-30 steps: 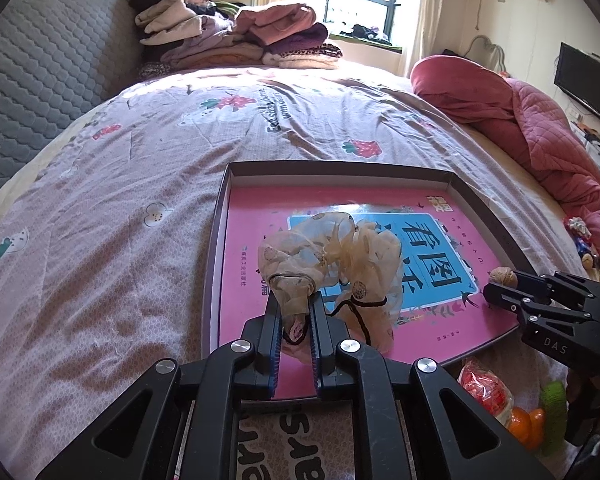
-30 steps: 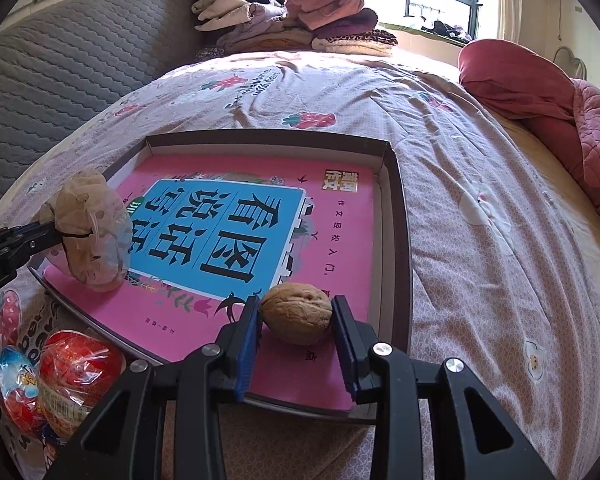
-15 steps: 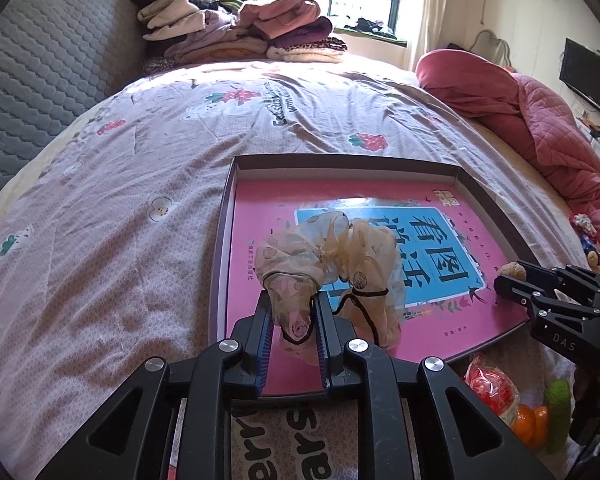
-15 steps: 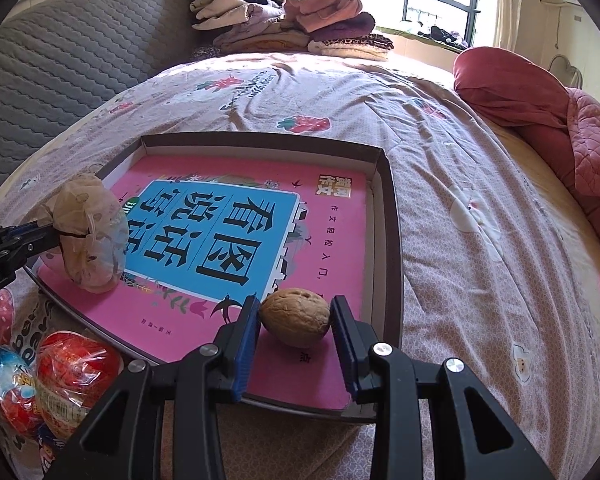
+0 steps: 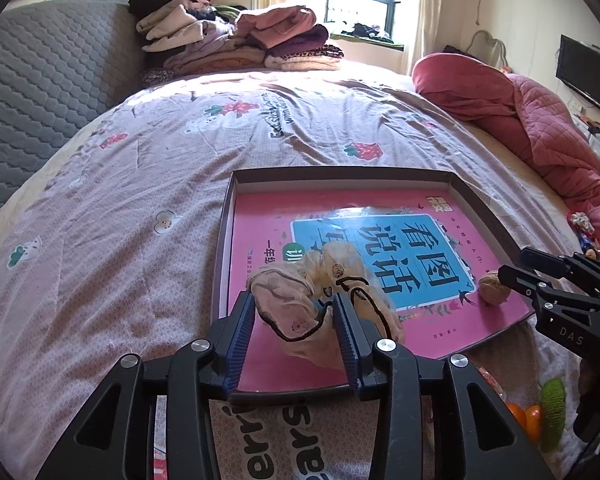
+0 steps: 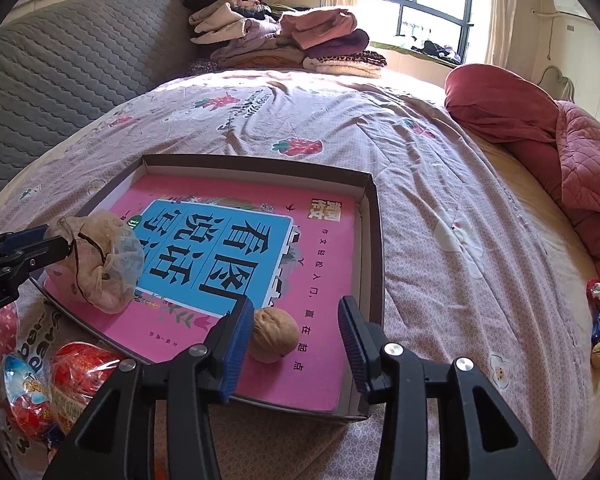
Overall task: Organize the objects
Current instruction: 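Open right tool to drop walnut in box while left tool releases mesh bag there, then withdraw both open tools from the box toward the remaining items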
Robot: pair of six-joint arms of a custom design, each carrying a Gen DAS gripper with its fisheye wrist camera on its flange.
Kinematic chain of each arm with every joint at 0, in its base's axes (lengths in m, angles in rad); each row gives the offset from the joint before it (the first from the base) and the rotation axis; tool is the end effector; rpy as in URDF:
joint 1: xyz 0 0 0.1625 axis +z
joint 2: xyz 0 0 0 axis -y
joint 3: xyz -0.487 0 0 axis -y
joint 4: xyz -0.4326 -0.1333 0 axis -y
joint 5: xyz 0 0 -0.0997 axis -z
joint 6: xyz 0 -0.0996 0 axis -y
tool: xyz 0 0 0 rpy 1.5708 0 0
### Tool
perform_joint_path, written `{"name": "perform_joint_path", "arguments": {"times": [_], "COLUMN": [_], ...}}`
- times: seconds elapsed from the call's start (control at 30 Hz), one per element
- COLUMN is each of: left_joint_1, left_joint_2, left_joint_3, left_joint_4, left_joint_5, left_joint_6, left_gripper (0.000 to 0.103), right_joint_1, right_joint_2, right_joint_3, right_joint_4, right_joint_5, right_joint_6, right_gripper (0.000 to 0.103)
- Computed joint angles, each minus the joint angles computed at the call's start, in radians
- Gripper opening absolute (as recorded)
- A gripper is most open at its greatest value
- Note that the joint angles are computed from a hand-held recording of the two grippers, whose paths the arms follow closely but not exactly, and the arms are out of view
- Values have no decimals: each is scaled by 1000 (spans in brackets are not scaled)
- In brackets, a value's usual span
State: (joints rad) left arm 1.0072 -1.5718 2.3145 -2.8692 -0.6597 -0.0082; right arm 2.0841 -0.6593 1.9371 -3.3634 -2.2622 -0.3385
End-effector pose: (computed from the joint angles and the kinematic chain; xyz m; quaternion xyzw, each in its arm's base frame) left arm -0.0532 -0.4811 0.3577 0.1207 0.8636 -0.3556 0.3364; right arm 0.3723 -0.5184 0.0290 0.2973 -0.8642 0.2672 0.3055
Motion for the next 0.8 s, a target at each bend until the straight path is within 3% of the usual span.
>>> {"name": "perform_joint_path", "arguments": {"times": [0.4, 0.8], "left_joint_1": [-43, -101], "left_joint_2": [-25, -82], "left_joint_3": [18, 15], "left_joint_4": [-88, -23], "left_joint_5": [21, 67], "left_joint_6": [39, 1], "left_gripper": [53, 63], "right_joint_1": [21, 47], "right_joint_2": [-15, -40], "right_joint_3": [13, 41], "right_joint_4": [-40, -91], "right_joint_5": [25, 32], "right_joint_6": [-17, -27], "right_gripper": [44, 44]}}
